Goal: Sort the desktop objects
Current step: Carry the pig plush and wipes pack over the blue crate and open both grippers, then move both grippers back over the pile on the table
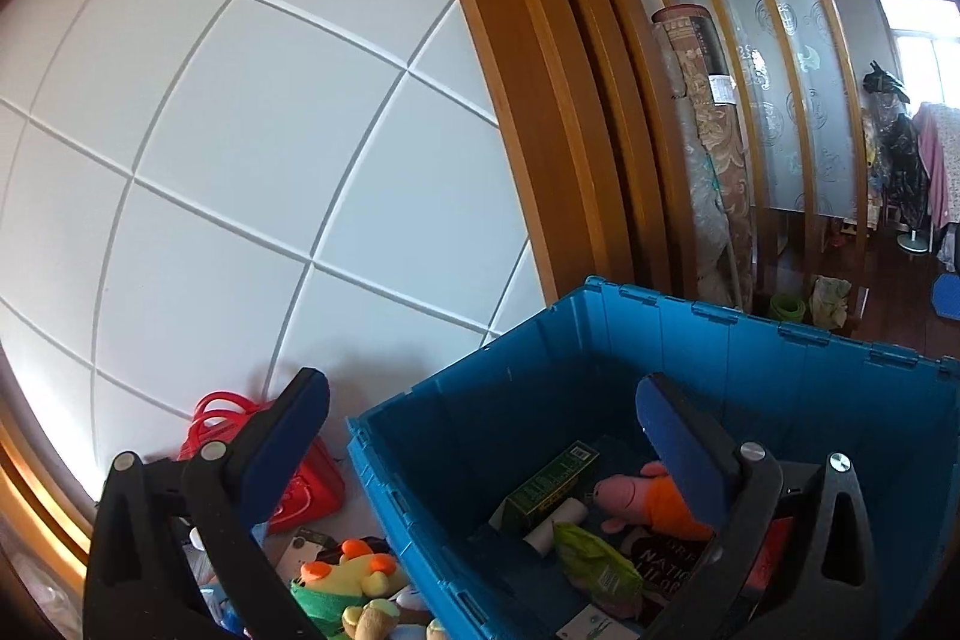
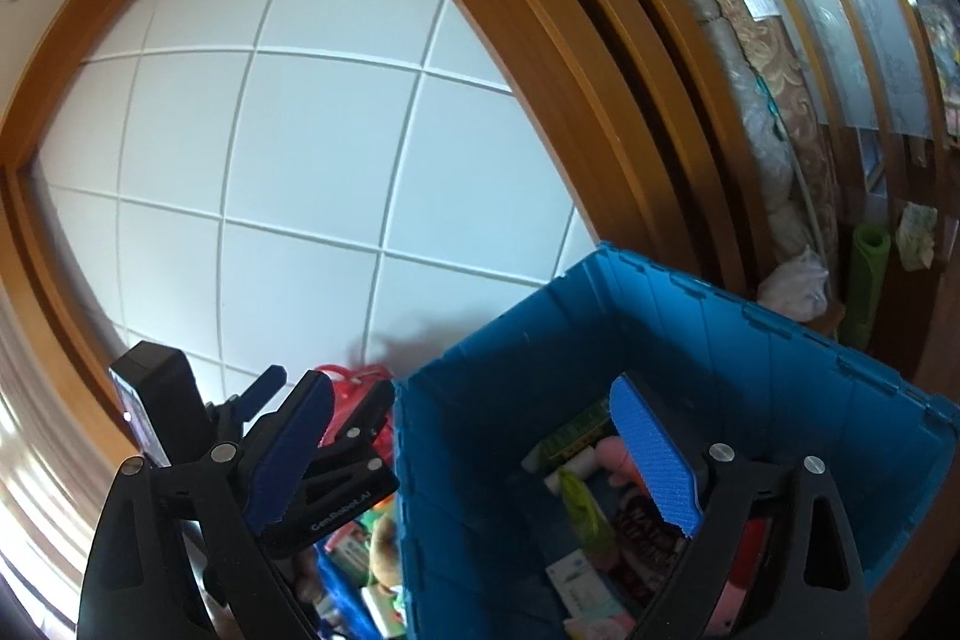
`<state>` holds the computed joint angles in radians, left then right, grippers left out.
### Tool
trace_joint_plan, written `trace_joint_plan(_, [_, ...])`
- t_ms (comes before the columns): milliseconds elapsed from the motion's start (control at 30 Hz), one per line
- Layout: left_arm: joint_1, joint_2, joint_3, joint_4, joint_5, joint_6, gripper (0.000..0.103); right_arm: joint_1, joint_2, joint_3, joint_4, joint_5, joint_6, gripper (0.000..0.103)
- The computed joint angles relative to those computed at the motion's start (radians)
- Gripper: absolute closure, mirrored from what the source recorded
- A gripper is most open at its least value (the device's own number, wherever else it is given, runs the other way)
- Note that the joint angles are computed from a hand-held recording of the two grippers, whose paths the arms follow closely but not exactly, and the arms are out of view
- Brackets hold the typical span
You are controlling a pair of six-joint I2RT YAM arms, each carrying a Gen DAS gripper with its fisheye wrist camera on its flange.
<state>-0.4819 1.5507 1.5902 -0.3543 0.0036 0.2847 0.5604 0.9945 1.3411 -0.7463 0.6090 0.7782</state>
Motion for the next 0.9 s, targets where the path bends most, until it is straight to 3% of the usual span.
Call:
trace_joint_plan(100, [0.023,-0.041,-0.047,0.011,0.004,-0.006,0.0,0.1,0.025,0.004,0.0,0.1,0.003,0.008])
trace_joint_plan(467, [0.226,-0.141,-0.183,0.044,0.129,-0.006,0.0,0.254,0.141,0.034,0.091,0.175,-0.018,0.004])
trace_joint_plan(700, [0.505,-0.14,-0.285,0.106,0.301,0.032,0.0,0.33,0.321,0.084,0.244,0.169,-0.031,0.002])
trace_joint_plan(800, [0.676,-0.115,-0.358,0.17,0.392,0.1,0.0,0.356,0.46,0.148,0.298,0.137,-0.041,0.002])
trace_joint_plan(900, [0.852,-0.003,-0.323,0.171,0.481,0.181,0.0,0.368,0.623,0.247,0.315,0.102,-0.021,0.001])
